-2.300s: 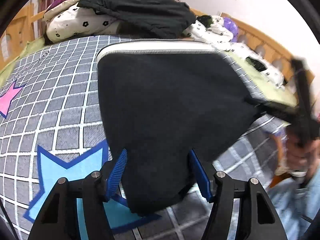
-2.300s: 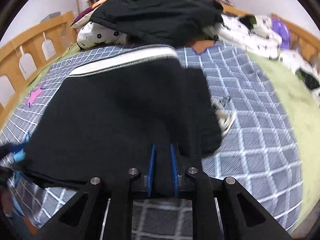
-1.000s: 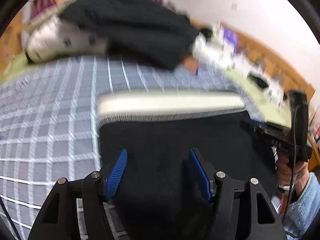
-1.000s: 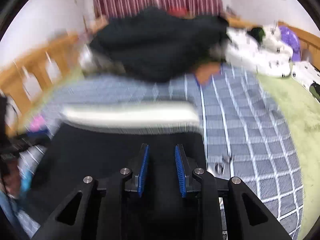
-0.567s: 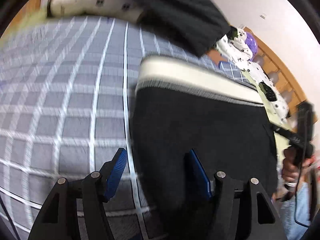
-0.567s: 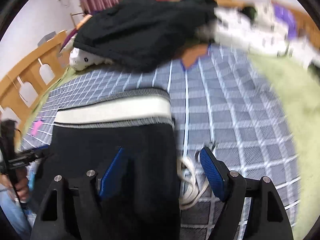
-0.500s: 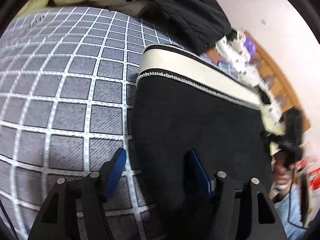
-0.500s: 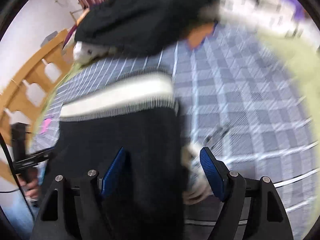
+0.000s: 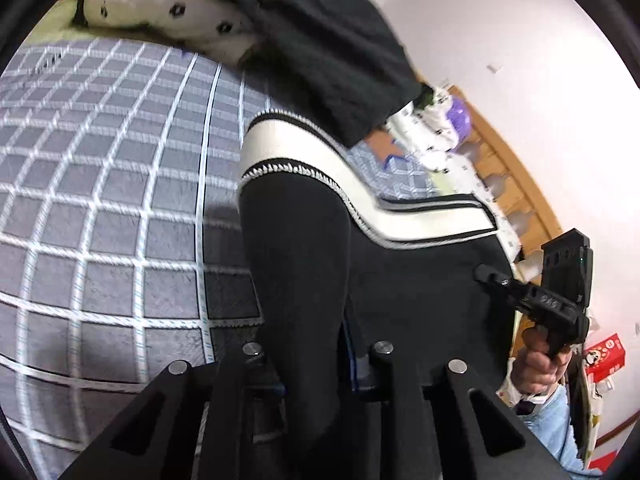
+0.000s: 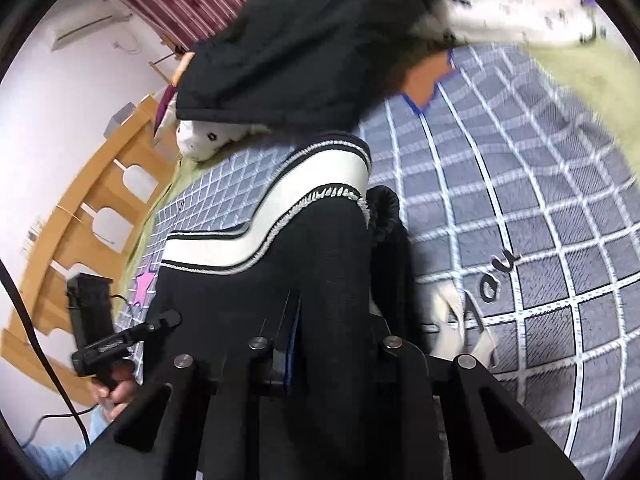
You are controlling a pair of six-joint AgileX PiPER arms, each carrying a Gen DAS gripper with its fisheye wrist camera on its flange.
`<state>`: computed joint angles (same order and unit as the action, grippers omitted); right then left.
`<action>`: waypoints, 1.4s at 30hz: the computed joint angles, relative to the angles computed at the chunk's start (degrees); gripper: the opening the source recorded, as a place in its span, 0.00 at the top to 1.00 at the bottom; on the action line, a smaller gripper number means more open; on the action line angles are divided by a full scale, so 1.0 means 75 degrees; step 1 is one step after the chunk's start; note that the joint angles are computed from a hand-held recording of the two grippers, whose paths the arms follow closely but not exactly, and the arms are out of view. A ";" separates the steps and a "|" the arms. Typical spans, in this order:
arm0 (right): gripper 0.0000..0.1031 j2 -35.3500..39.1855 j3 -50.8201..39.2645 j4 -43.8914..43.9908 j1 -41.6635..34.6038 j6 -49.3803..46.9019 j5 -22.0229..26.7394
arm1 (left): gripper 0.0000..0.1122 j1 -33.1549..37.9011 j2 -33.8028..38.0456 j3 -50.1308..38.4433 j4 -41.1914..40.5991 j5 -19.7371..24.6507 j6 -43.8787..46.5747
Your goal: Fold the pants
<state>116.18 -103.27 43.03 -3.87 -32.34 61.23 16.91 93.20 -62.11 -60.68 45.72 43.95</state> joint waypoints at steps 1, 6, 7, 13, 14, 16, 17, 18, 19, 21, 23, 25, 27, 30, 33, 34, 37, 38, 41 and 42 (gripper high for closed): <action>0.80 -0.0225 0.0178 -0.0167 0.0175 0.0130 -0.0184 | 0.83 0.0137 -0.0152 -0.0034 0.0142 0.0123 -0.0072; 0.80 -0.0843 0.0503 0.0136 0.1176 0.0750 -0.0526 | 0.83 0.1859 -0.0528 -0.0852 0.1064 0.1323 -0.0449; 0.80 -0.0846 0.0511 0.0285 0.1403 0.0829 -0.0581 | 0.83 0.2058 -0.0422 -0.1169 0.1421 0.1471 -0.0622; 0.80 -0.0121 0.0409 0.0334 0.3009 0.1129 -0.1573 | 0.77 0.2875 0.0369 -0.1561 0.2809 0.1196 -0.0113; 0.79 0.0086 0.0161 -0.0385 0.3223 0.1632 -0.1690 | 0.75 0.2918 0.0559 -0.1478 0.2782 0.1060 -0.0033; 0.63 0.0555 0.0077 -0.1849 0.3549 0.2370 -0.2295 | 0.66 0.3069 0.0725 -0.1091 0.2670 0.0539 0.0366; 0.61 0.0757 -0.0116 -0.2244 0.3582 0.2589 -0.2247 | 0.61 0.3173 0.0694 -0.0898 0.2393 0.0402 0.0725; 0.55 0.0808 -0.0327 -0.2333 0.3548 0.2665 -0.2020 | 0.60 0.3215 0.0618 -0.0780 0.2256 0.0271 0.0914; 0.45 0.0885 -0.0714 -0.2728 0.3564 0.2933 -0.1589 | 0.60 0.3206 0.0428 -0.0658 0.2247 0.0050 0.0988; 0.46 0.0562 -0.0752 -0.3896 0.3792 0.3367 -0.1608 | 0.60 0.3196 0.0125 -0.0596 0.2332 -0.0257 0.1092; 0.46 -0.0080 -0.0040 -0.4911 0.4042 0.3736 -0.2587 | 0.55 0.3065 -0.0171 -0.0502 0.2242 -0.0625 0.1249; 0.50 -0.0134 -0.0185 -0.5031 0.4200 0.3467 -0.2859 | 0.54 0.2883 -0.0098 -0.0869 0.2206 -0.0587 0.1324; 0.55 0.0104 -0.0602 -0.4833 0.4354 0.3066 -0.2988 | 0.54 0.2422 0.0002 -0.1199 0.2576 -0.0771 0.1049; 0.55 0.1013 -0.1871 -0.5095 0.4629 0.3109 -0.2708 | 0.54 0.1534 0.0461 -0.1515 0.3834 -0.1818 -0.0086; 0.58 0.2198 -0.2959 -0.5814 0.4721 0.3366 -0.2250 | 0.54 0.1152 0.1146 -0.1796 0.4886 -0.2158 -0.1188; 0.57 0.2167 -0.2724 -0.5617 0.4656 0.3191 -0.2586 | 0.54 0.1084 0.1228 -0.1699 0.4859 -0.2424 -0.1125; 0.57 0.2315 -0.2954 -0.4554 0.4330 0.2615 -0.2446 | 0.45 0.0911 0.1120 -0.1208 0.4319 -0.3160 -0.0345; 0.57 0.2294 -0.2869 -0.4524 0.4318 0.2538 -0.2530 | 0.44 0.0887 0.1113 -0.1116 0.4206 -0.3298 -0.0203; 0.58 0.2538 -0.3278 -0.4695 0.4396 0.2682 -0.2340 | 0.44 0.0937 0.1109 -0.1044 0.3866 -0.3348 0.0094; 0.58 0.2545 -0.3244 -0.4687 0.4419 0.2718 -0.2374 | 0.44 0.0961 0.1165 -0.1113 0.3773 -0.3308 0.0162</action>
